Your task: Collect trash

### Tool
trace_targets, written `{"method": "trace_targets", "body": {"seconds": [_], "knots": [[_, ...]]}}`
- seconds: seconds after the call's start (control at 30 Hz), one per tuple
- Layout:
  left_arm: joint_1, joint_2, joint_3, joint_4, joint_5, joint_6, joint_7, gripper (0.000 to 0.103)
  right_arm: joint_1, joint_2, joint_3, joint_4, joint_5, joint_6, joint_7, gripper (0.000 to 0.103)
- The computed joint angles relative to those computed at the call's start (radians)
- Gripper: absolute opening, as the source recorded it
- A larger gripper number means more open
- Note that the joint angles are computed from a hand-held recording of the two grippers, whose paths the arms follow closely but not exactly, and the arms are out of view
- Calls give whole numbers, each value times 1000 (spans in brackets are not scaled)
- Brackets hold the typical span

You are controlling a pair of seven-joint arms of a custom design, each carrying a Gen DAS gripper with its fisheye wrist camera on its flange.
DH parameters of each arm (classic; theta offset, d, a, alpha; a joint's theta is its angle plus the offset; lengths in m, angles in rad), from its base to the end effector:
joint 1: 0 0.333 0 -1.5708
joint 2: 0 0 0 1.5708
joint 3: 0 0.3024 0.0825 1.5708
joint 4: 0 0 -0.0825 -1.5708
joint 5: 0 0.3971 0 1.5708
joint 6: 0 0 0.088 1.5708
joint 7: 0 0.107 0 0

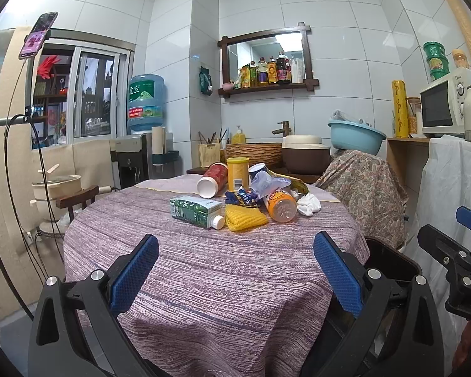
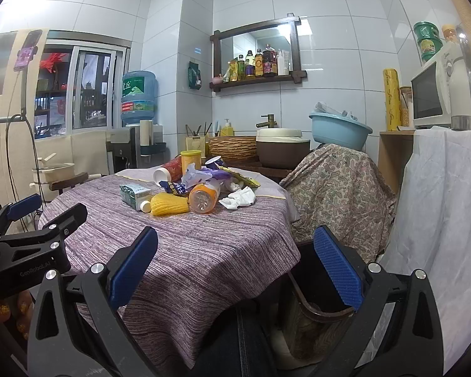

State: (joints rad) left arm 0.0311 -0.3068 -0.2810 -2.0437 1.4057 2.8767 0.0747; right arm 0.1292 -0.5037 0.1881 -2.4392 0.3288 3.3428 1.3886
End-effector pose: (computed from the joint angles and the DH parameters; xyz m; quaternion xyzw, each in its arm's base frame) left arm 0.4883 -0.2026 0.6386 -0.5461 0.5449 -0.4290 0.4699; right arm 0.4297 0.1225 0.6357 -0.5870 0.4921 -0.3944 0.5076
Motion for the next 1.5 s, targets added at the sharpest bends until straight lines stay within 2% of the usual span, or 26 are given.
{"method": "trace_targets", "body": {"seconds": [0.07, 0.17, 0.33, 0.43, 0.5, 0.57, 0.7, 0.77, 0.87, 0.97, 1.07, 1.2, 1.33, 1.43, 1.5], "knots": [[1, 1, 3, -3, -1, 4, 0, 98, -7, 0, 7, 0, -1, -4, 5, 98], [1, 8, 4, -1, -2, 4, 5, 98, 14, 12, -14, 4, -1, -5, -7, 98], [-13, 31, 14, 14, -62, -8, 84, 98, 38, 33, -43, 23, -9, -31, -11, 98], [-42, 62, 40, 33, -223, -40, 256, 98, 45, 60, -55, 48, -15, -52, -12, 98], [-55, 77, 61, 38, -328, -29, 360, 98, 43, 78, -56, 65, -22, -60, -14, 98], [-59, 89, 68, 49, -407, -38, 428, 98, 39, 95, -56, 82, -29, -73, -16, 98], [-61, 123, 81, 83, -527, -37, 545, 98, 178, 157, -187, 155, -20, -137, -58, 98], [-72, 147, 96, 106, -612, -44, 630, 98, 190, 193, -199, 198, -9, -167, -79, 98], [-83, 189, 117, 153, -741, -79, 757, 98, 173, 260, -189, 285, -13, -238, -95, 98], [-93, 225, 135, 196, -889, -131, 874, 98, 247, 325, -253, 378, 119, -306, -214, 98], [-93, 260, 150, 239, -1033, -163, 960, 98, 227, 396, -242, 480, 170, -396, -255, 98], [-84, 315, 152, 317, -1097, -214, 998, 96, 172, 502, -206, 638, 195, -547, -262, 98], [-84, 370, 153, 396, -1082, -259, 1009, 96, 119, 626, -167, 828, 223, -664, -241, 98], [-81, 408, 154, 450, -1097, -275, 1031, 96, 77, 752, -139, 1043, 262, -788, -221, 98], [-81, 432, 154, 483, -1107, -283, 1040, 96, 64, 851, -130, 1208, 233, -854, -169, 98]]}}
